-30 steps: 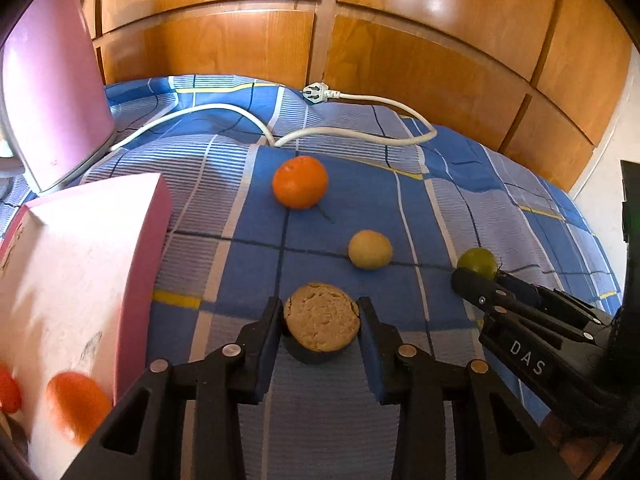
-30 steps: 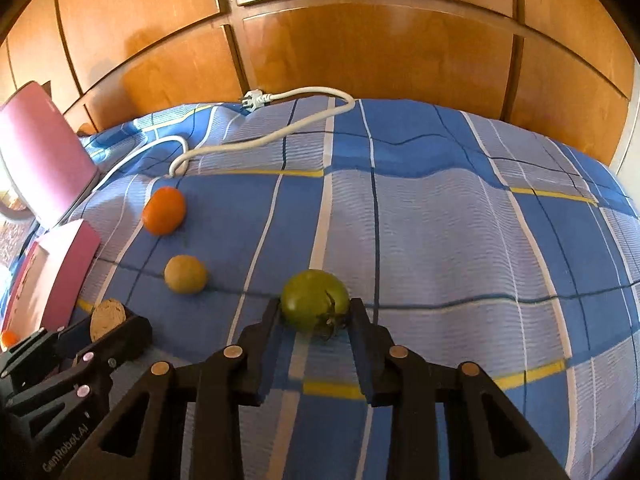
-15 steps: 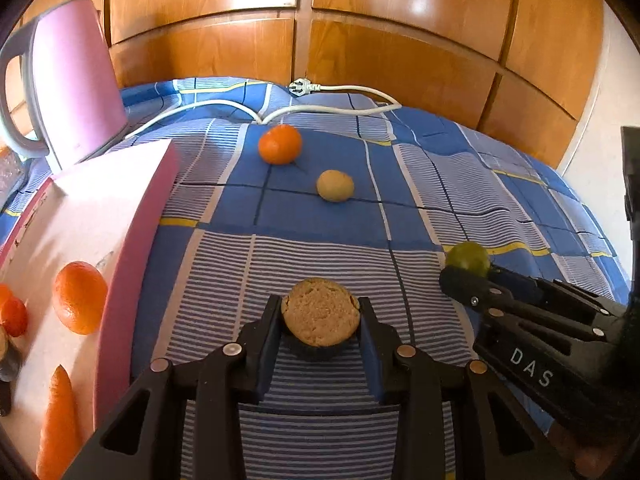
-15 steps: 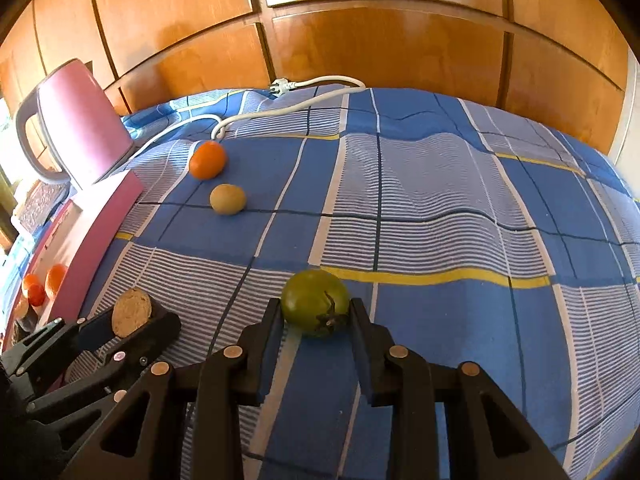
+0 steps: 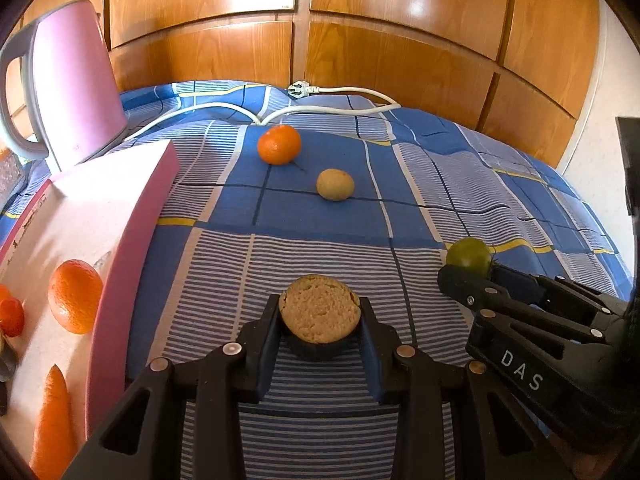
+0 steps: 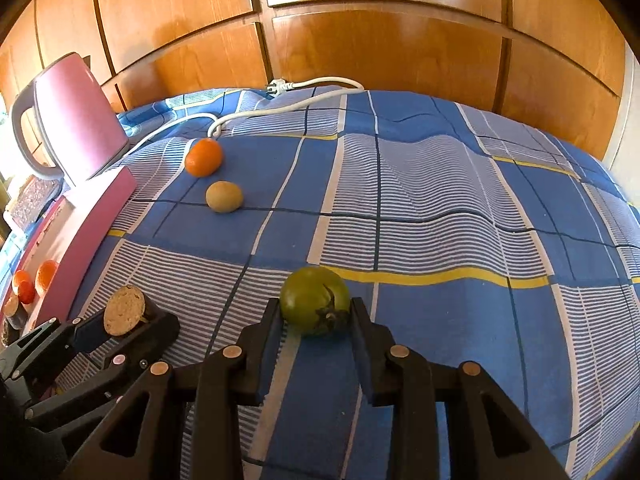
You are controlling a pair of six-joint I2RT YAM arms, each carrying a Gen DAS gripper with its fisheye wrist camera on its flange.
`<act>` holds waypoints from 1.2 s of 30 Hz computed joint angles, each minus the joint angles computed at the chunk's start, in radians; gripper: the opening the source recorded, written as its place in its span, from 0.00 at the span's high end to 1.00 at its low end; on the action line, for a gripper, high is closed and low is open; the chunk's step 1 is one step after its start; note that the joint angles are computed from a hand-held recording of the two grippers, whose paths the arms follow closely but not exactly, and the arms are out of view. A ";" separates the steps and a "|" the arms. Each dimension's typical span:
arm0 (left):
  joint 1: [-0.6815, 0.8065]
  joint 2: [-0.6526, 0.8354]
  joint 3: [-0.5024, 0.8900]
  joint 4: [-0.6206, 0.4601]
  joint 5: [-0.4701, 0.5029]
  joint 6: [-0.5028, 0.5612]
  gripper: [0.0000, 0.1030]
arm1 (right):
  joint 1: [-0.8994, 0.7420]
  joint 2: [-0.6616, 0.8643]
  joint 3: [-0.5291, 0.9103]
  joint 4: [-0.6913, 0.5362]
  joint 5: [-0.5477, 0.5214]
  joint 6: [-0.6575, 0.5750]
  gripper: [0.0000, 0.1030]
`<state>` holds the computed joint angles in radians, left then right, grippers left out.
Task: Organize fruits
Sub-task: 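Close the right tool on the green tomato while the left tool holds the piece, then lift the green tomato with the right tool while the left tool lifts the piece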
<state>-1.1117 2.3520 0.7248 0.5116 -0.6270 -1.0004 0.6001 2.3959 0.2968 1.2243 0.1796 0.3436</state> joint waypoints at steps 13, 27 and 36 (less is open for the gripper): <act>0.000 0.007 -0.010 0.035 0.003 0.000 0.65 | 0.012 0.007 0.000 0.008 0.019 -0.001 0.67; -0.010 0.001 -0.009 0.016 -0.001 -0.005 0.66 | 0.025 -0.011 0.002 -0.018 0.042 -0.004 0.67; -0.051 -0.007 -0.017 -0.017 -0.027 -0.025 0.66 | 0.053 -0.019 -0.003 -0.032 0.082 0.002 0.67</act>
